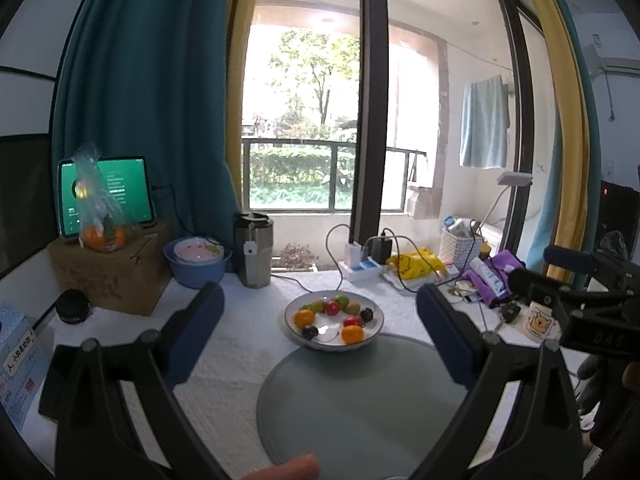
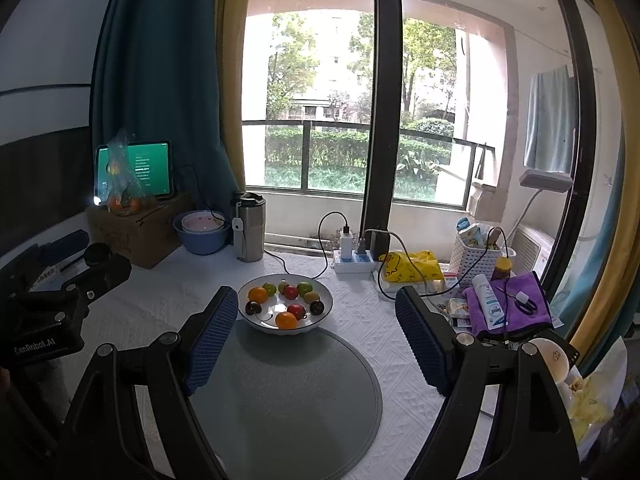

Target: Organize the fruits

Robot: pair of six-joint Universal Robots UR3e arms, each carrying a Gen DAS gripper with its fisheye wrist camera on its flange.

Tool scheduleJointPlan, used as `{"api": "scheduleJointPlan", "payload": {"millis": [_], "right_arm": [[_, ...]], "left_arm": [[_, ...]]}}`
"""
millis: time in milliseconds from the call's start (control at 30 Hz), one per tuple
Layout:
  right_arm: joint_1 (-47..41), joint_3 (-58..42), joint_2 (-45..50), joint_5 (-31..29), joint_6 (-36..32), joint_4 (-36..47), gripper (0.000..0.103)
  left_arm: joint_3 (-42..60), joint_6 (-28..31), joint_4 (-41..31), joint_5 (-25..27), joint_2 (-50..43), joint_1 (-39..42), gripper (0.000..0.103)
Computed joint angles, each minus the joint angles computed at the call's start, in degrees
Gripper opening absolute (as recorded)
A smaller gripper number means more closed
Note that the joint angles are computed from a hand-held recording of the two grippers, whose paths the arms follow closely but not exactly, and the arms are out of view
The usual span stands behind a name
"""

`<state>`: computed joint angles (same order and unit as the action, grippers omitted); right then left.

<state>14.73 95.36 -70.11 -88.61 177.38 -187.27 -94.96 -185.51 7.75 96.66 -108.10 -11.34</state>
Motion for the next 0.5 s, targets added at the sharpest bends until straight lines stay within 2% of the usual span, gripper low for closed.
{"api": "scheduleJointPlan", "payload": {"millis": [500], "right_arm": [[-0.1,-1.6,1.4,0.0,0.2,1.4,0.083]], "left_arm": [[0.3,-0.9,-0.9,-0.9,-0.3,0.5,0.098]]}}
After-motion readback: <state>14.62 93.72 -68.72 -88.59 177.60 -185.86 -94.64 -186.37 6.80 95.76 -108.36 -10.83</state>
